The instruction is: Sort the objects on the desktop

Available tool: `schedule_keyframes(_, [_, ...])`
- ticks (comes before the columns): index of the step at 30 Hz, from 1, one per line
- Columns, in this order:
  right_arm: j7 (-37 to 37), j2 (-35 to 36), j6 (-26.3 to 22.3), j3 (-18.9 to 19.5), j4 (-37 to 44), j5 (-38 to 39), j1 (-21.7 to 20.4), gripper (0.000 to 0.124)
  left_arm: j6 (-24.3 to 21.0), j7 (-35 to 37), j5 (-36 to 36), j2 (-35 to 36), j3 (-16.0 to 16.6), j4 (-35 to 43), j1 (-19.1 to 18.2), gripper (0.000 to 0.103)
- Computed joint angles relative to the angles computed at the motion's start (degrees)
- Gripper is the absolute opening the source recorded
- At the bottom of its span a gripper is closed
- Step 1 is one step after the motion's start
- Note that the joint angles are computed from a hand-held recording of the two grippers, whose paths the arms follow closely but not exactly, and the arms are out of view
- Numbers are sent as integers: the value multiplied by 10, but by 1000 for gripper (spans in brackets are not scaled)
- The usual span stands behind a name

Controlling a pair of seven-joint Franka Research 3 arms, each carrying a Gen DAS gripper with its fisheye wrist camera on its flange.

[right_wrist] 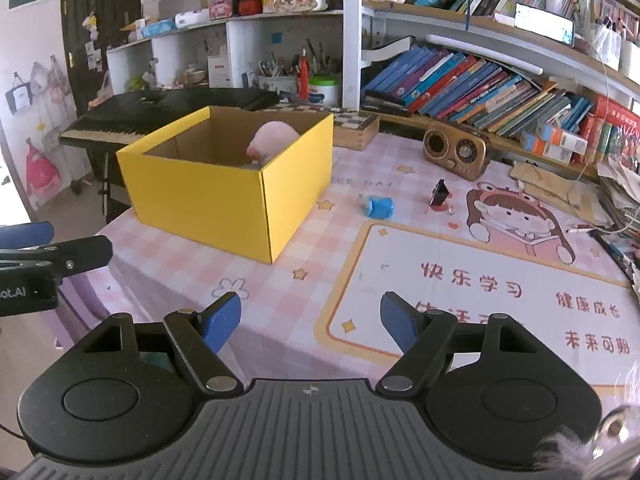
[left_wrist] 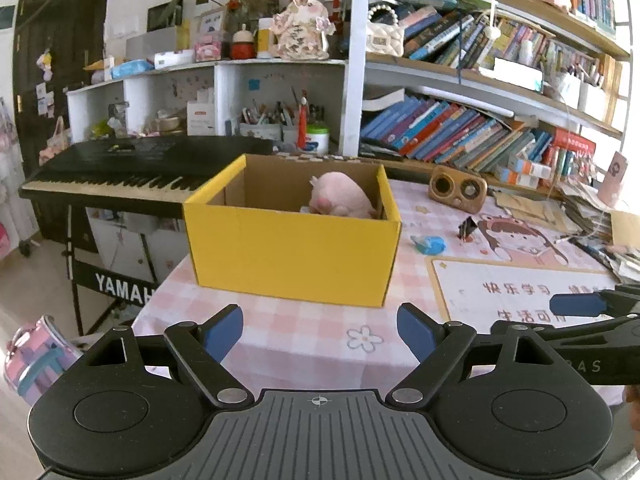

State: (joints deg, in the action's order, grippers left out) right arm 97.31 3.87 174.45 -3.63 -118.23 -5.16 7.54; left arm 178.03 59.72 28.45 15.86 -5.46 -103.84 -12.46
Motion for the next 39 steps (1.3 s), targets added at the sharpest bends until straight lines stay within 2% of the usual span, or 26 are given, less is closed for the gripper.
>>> schedule_keyframes(6, [-4, -14, -6, 7, -21, 6, -1, 78, -3, 32, -24, -8, -27, -16, 18, 87])
schedule_keyframes(13, [41, -28, -18, 9, -37, -42, -8, 81, -6, 89, -69, -9, -61, -26, 37, 87])
schedule_keyframes(29, [237, -56, -48, 20, -62, -207, -55, 82, -36, 302, -226, 36, -184, 16, 104, 88])
schedule_keyframes(36, [281, -61, -71, 19, -62, -231, -73, 82, -58, 366, -271, 64, -204, 53, 100, 88])
schedule_keyframes(39, [285, -59, -78, 17, -59, -229, -78, 82, -69, 380, -279, 78, -200, 74, 88, 88])
